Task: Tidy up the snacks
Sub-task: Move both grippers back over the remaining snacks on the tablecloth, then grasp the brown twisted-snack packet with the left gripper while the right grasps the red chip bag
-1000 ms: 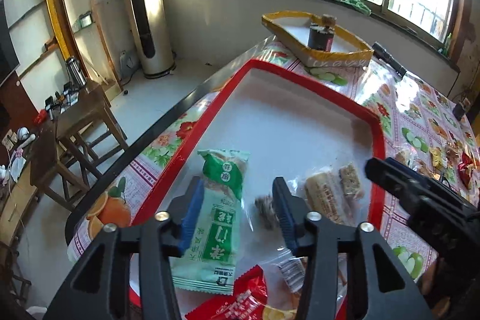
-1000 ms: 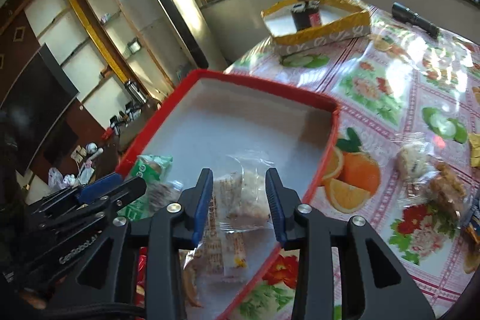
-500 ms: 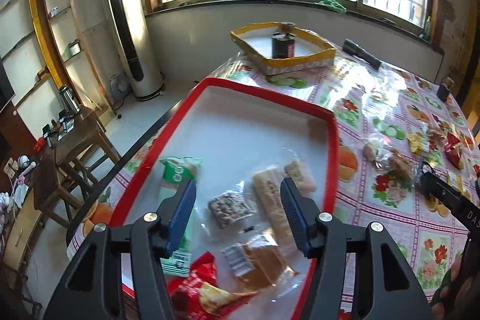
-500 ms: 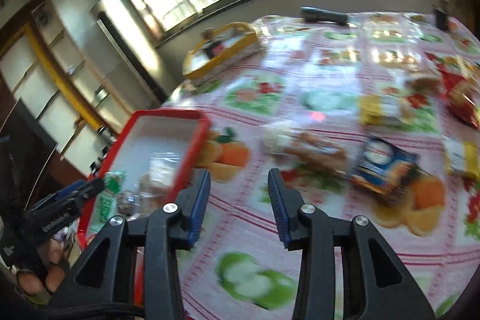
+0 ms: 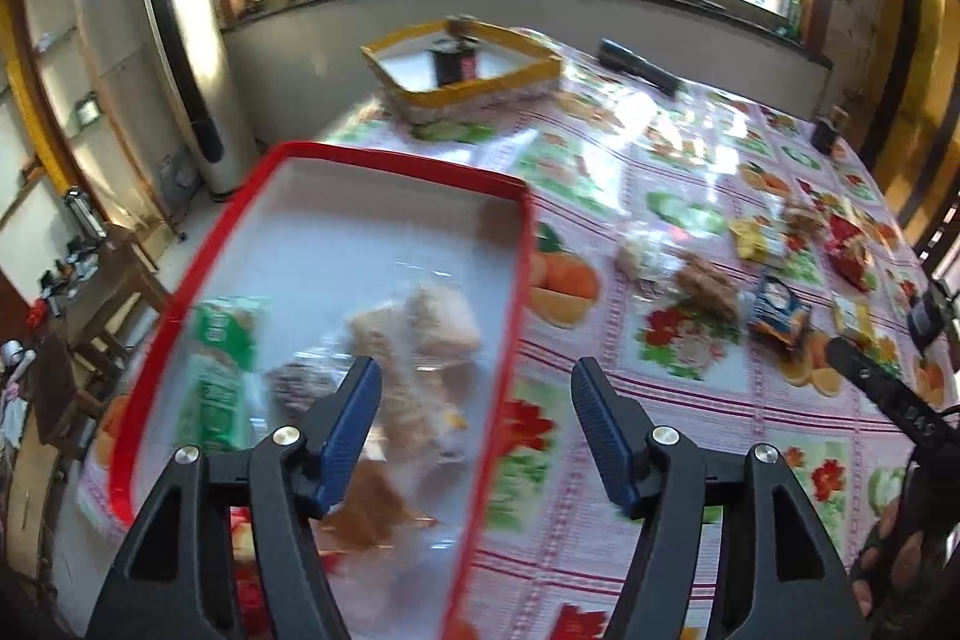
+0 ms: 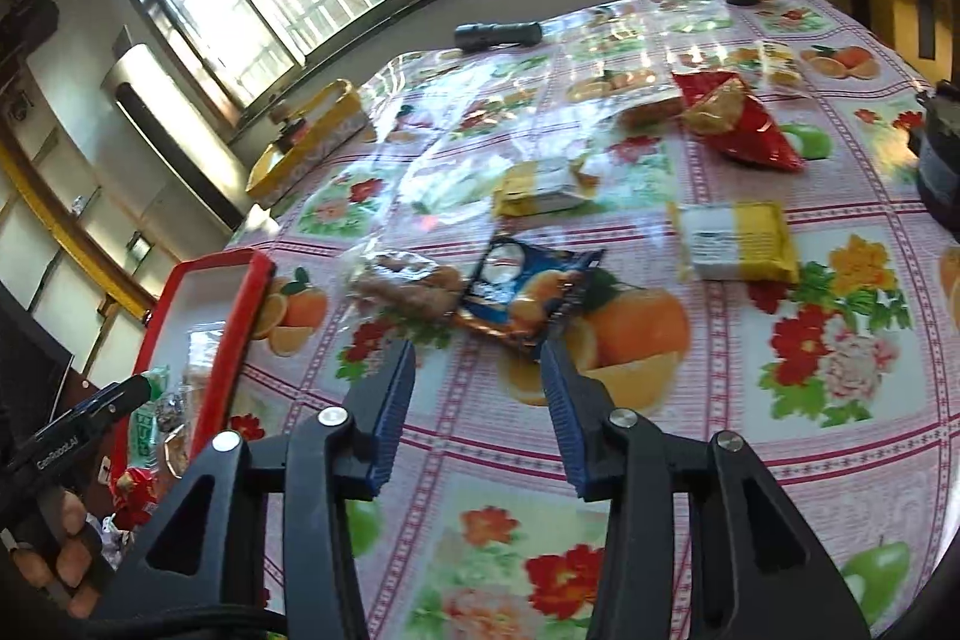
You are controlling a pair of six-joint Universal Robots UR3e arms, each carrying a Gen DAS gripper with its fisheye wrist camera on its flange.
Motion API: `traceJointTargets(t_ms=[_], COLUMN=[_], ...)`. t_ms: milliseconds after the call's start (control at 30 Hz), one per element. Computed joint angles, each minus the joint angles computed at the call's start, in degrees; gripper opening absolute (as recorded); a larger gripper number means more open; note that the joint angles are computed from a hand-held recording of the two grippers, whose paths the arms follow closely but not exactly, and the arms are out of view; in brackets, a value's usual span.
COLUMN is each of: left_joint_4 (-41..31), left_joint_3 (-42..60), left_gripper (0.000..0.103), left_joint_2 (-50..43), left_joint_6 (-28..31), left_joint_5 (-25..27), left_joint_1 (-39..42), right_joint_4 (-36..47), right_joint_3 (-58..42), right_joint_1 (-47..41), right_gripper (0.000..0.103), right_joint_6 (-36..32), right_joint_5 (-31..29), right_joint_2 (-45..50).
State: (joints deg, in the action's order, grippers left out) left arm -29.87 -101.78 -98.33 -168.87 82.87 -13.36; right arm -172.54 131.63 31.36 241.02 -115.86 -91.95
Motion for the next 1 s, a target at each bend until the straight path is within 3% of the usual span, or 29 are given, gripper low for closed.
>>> traceJointTargets(t_ms=[67,300,467,567,833,1000], left_joint_4=[-1.5,-6.3,-12.5,-18.6,-34.1,-45.8], left_joint_3=[1.5,8.8,19.8,30.3,61.7,84.2], left_gripper=[0.066,0.066,0.066,0.066,0.066,0.066], left_joint_2=[-1.2,-7.4,-15.5,-22.3,-40.7,-53.3], left_joint_6=[-0.2,-1.7,-5.3,-7.9,-14.6,-15.3], left_joint_5=[-0.6,-0.6,-2.0,-2.1,1.4,2.8], left_joint_1=[-1.3,-5.4,-7.7,-9.0,-13.0,-14.3], right_joint_4=[1.2,4.6,10.9,14.8,16.3,13.4], right_joint_3=[0.3,3.7,9.6,9.5,6.9,6.3], right_joint_1=[-0.4,-4.5,-13.8,-19.7,-32.8,-39.4], right_gripper=[0.055,0.058,0.064,0.075,0.08,0.081], right_joint_6=[-0.4,-2.8,-5.1,-9.3,-25.2,-30.7], right_joint_5=[0.0,0.6,2.2,3.6,7.4,11.5], right_joint_2=[-0.6,-5.6,-17.9,-21.4,-18.6,-13.6])
